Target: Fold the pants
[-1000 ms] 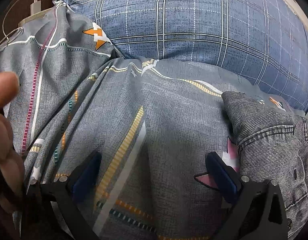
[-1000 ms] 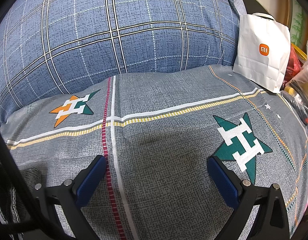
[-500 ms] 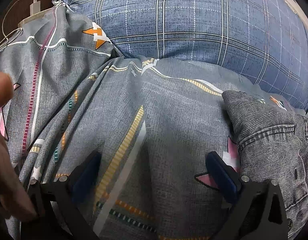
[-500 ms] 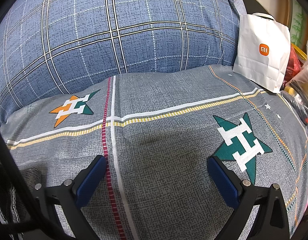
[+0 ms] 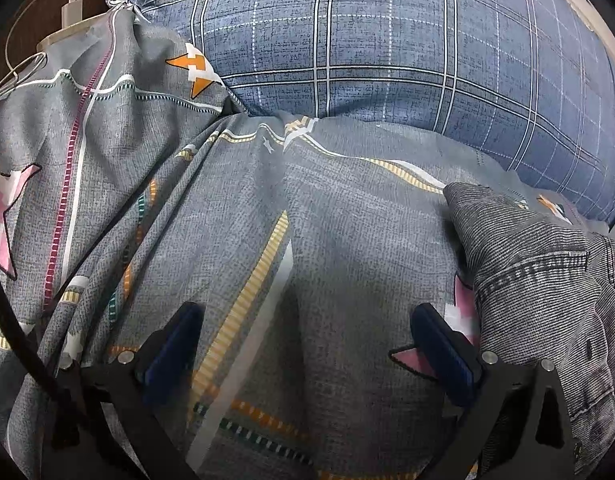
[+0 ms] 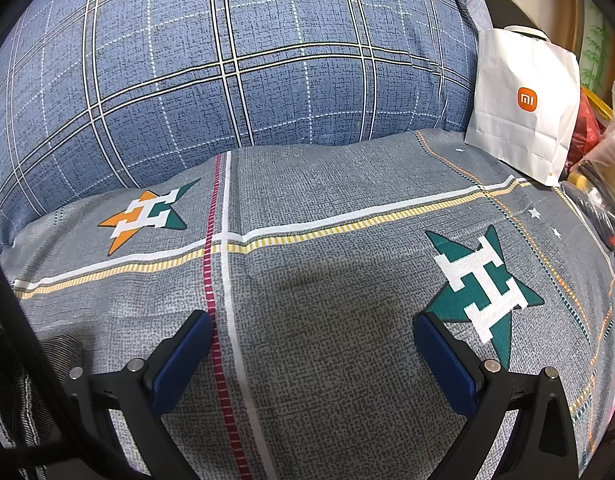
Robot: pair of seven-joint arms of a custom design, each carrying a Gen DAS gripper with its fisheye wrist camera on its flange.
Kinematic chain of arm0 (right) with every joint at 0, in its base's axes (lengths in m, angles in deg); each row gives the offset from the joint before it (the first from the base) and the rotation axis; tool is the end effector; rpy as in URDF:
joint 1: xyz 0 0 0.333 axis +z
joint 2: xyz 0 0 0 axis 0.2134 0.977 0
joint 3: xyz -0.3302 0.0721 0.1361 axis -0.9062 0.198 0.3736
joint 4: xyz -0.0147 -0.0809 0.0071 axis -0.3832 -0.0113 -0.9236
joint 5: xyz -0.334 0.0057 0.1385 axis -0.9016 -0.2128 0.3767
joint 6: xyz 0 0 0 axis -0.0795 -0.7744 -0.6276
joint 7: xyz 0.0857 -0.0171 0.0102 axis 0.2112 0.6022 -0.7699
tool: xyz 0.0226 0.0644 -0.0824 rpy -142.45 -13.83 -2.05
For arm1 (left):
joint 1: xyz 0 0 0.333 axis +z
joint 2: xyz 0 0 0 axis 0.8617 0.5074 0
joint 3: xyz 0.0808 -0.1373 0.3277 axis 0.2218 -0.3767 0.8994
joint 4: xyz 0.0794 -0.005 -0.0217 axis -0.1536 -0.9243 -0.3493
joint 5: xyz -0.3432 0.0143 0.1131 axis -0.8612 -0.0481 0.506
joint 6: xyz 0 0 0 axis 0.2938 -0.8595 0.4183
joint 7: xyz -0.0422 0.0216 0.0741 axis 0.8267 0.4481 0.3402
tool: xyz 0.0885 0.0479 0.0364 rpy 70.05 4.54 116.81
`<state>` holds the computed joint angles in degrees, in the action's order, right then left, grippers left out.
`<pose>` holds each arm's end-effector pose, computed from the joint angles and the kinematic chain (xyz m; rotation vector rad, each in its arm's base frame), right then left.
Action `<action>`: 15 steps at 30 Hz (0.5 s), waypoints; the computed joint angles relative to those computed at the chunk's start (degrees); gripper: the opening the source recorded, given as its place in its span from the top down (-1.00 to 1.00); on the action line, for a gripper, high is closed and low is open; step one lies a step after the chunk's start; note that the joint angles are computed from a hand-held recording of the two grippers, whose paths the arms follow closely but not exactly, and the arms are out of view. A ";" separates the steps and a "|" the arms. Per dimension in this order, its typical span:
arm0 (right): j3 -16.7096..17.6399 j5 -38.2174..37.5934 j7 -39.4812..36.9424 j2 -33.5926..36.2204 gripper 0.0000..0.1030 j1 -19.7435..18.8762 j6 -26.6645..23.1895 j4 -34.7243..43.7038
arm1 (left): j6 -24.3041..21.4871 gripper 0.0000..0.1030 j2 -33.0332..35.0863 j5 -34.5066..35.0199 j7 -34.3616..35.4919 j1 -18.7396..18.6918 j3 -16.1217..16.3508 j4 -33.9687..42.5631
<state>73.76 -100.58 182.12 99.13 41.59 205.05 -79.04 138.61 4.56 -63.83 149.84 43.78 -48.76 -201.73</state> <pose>0.6324 0.2528 0.3414 -1.5693 2.1996 -0.7968 0.5852 -0.1009 0.2730 -2.0112 1.7700 -0.6959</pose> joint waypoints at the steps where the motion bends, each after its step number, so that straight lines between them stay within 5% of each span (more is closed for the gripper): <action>1: 0.01 0.04 -0.06 0.02 -0.98 -0.01 -0.01 0.01 | -0.03 -1.00 0.03 -0.10 0.03 -0.33 0.31 0.03; 15: -0.08 0.10 -0.08 0.02 -0.98 0.05 0.05 0.00 | -0.01 -1.00 0.06 0.01 -0.07 -0.19 0.22 0.05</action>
